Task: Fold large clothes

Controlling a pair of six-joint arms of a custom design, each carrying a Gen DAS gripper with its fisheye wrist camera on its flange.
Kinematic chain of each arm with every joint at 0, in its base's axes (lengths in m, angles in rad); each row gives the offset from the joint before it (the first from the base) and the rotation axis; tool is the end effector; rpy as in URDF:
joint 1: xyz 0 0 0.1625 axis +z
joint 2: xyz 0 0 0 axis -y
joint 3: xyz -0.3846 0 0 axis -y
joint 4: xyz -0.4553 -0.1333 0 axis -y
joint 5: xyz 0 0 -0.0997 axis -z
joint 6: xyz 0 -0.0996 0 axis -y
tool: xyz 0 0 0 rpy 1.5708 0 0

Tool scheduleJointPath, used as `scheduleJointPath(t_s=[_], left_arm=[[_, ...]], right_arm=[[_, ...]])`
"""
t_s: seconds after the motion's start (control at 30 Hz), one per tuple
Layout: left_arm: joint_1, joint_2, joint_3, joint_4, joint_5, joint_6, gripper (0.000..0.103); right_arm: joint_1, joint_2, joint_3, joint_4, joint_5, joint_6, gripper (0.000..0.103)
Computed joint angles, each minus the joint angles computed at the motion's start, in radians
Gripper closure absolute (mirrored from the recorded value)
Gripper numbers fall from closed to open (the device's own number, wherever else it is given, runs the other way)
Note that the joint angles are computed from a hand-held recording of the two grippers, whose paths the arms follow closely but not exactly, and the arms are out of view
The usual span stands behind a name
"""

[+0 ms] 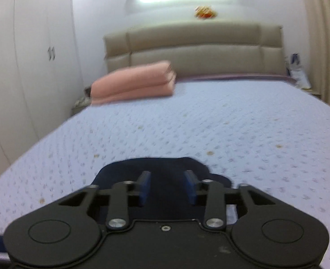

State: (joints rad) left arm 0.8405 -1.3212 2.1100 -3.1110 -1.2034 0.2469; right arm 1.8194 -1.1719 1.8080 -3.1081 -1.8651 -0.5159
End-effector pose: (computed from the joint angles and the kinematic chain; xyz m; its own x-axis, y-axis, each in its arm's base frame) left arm -0.2424 -0.5241 0.2123 -0.7137 0.5596 -0.4214 0.6826 0.4204 -0.5978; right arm 0.2617 -0.6065 0.2654 -0.7802 -0.3098 0.5434 -0.6180 0.5159 -0.5932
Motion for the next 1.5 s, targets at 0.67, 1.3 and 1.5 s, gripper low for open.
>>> scheduleJointPath(t_s=[0.67, 1.3, 1.5], left_arm=[[-0.036, -0.222, 0.194, 0.075, 0.038, 0.030, 0.087], [-0.018, -0.042, 0.040, 0.148, 0.053, 0.088, 0.087], [0.018, -0.068, 0.104, 0.056, -0.009, 0.048, 0.087]], right_arm=[[0.008, -0.174, 0.177, 0.057, -0.013, 0.068, 0.085], [-0.002, -0.207, 0.209, 0.083, 0.076, -0.014, 0.091], [-0.012, 0.066, -0.044, 0.213, 0.036, -0.064, 0.098]])
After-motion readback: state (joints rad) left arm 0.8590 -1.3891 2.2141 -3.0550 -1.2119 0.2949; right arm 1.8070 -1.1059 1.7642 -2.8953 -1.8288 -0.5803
